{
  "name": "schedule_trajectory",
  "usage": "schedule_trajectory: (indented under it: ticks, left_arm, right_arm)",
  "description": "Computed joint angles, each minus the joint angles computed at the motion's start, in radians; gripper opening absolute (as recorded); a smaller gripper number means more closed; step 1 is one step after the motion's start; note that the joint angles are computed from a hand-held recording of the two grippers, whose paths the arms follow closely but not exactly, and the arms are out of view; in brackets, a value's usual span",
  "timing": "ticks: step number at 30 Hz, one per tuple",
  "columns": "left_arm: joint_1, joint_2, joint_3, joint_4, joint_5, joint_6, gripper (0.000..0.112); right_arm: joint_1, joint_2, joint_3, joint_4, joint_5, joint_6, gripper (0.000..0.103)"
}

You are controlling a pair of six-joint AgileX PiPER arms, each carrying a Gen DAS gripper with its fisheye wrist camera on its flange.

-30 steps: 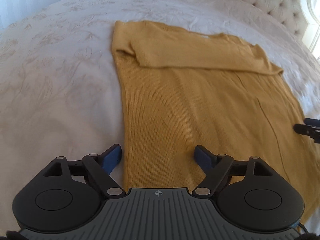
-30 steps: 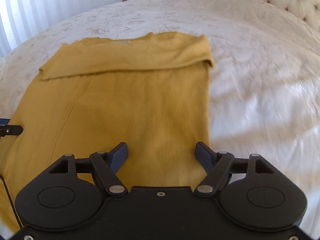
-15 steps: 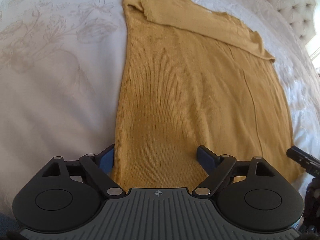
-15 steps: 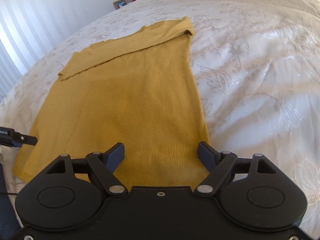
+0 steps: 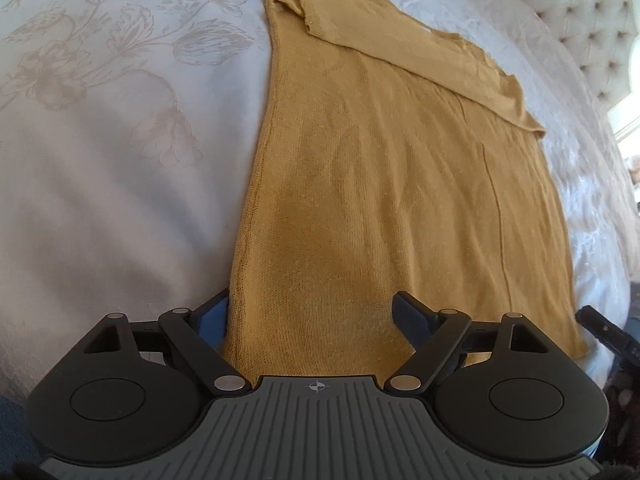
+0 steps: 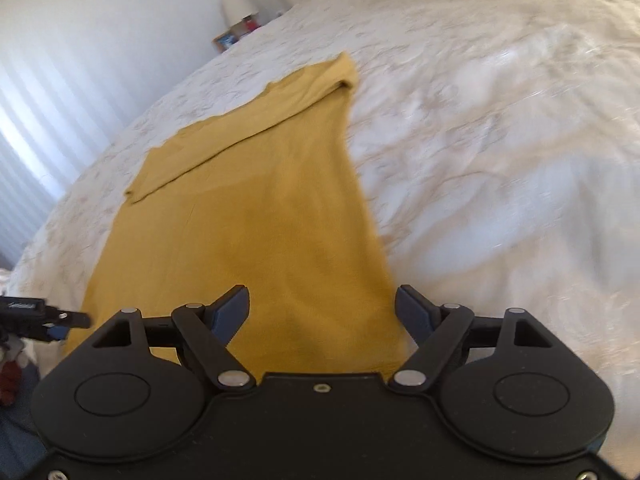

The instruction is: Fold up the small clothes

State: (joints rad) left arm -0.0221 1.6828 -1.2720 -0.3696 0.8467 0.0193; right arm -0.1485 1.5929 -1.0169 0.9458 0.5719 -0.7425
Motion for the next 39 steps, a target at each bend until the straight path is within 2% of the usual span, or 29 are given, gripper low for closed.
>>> schedule_trajectory:
  ticks: [2, 4, 6, 7, 9, 10, 11, 12, 13, 14, 19, 21, 23, 27, 30, 31, 32, 33, 35, 37, 39]
  left_arm:
    - [0.006, 0.004, 0.000, -0.013, -0.002, 0.002, 0.083]
    - [0.005, 0.004, -0.002, -0.006, 0.001, -0.005, 0.082]
    - [-0.001, 0.004, -0.007, 0.019, 0.002, -0.029, 0.069]
    - [-0.004, 0.005, -0.011, 0.033, 0.002, -0.051, 0.064]
    - [0.010, -0.007, 0.000, 0.034, -0.008, -0.070, 0.030]
    - [0.031, -0.010, 0.011, -0.014, -0.009, -0.044, 0.025]
    - [0.054, -0.013, 0.024, -0.075, -0.008, -0.003, 0.018]
    - [0.064, -0.022, 0.037, -0.096, -0.016, 0.003, 0.014]
    - [0.068, -0.034, 0.049, -0.105, -0.027, 0.007, 0.013]
    - [0.073, -0.051, 0.065, -0.125, -0.043, 0.028, 0.007]
    - [0.076, -0.165, 0.155, -0.189, -0.123, 0.118, 0.007]
    - [0.091, -0.203, 0.184, -0.195, -0.124, 0.114, 0.006]
    - [0.106, -0.221, 0.196, -0.153, -0.111, 0.056, 0.006]
    - [0.093, -0.186, 0.153, -0.010, -0.050, -0.079, 0.007]
    - [0.033, -0.143, 0.103, 0.076, -0.006, -0.106, 0.010]
    - [0.020, -0.134, 0.095, 0.090, 0.008, -0.098, 0.014]
    - [0.013, -0.127, 0.088, 0.092, 0.013, -0.092, 0.030]
    - [0.017, -0.127, 0.093, 0.068, 0.010, -0.064, 0.041]
    - [0.032, -0.127, 0.104, 0.015, 0.005, -0.018, 0.049]
    - [0.040, -0.121, 0.106, -0.010, 0.010, 0.000, 0.058]
    - [0.045, -0.093, 0.087, -0.037, 0.038, 0.018, 0.071]
  right_arm:
    - [-0.009, 0.012, -0.010, -0.038, 0.009, 0.033, 0.081]
    - [-0.032, 0.031, -0.011, 0.015, 0.051, 0.001, 0.081]
    - [-0.052, 0.047, -0.011, 0.081, 0.101, -0.054, 0.077]
    - [-0.057, 0.055, -0.014, 0.100, 0.120, -0.067, 0.070]
    - [-0.065, 0.063, -0.012, 0.126, 0.136, -0.084, 0.059]
    - [-0.071, 0.068, -0.012, 0.137, 0.146, -0.091, 0.048]
    - [-0.076, 0.070, -0.011, 0.146, 0.150, -0.095, 0.026]
    - [-0.083, 0.071, -0.005, 0.165, 0.155, -0.108, 0.018]
    - [-0.091, 0.070, 0.003, 0.198, 0.159, -0.137, 0.018]
    - [-0.099, 0.064, 0.017, 0.244, 0.164, -0.182, 0.018]
    - [-0.116, 0.003, 0.093, 0.505, 0.141, -0.444, 0.018]
    - [-0.111, -0.010, 0.100, 0.536, 0.105, -0.462, 0.018]
    - [-0.101, -0.001, 0.079, 0.456, 0.076, -0.381, 0.018]
    - [-0.053, 0.022, 0.030, 0.163, -0.007, -0.119, 0.018]
    - [-0.059, 0.023, 0.032, 0.136, 0.007, -0.095, 0.023]
    - [-0.063, 0.020, 0.037, 0.142, 0.009, -0.101, 0.023]
    - [-0.064, 0.019, 0.038, 0.143, 0.011, -0.103, 0.027]
    - [-0.071, 0.016, 0.043, 0.148, 0.021, -0.110, 0.028]
    - [-0.080, 0.020, 0.044, 0.173, 0.038, -0.124, 0.050]
    - [-0.081, 0.028, 0.041, 0.194, 0.054, -0.142, 0.056]
    - [-0.067, 0.026, 0.040, 0.166, 0.043, -0.129, 0.057]
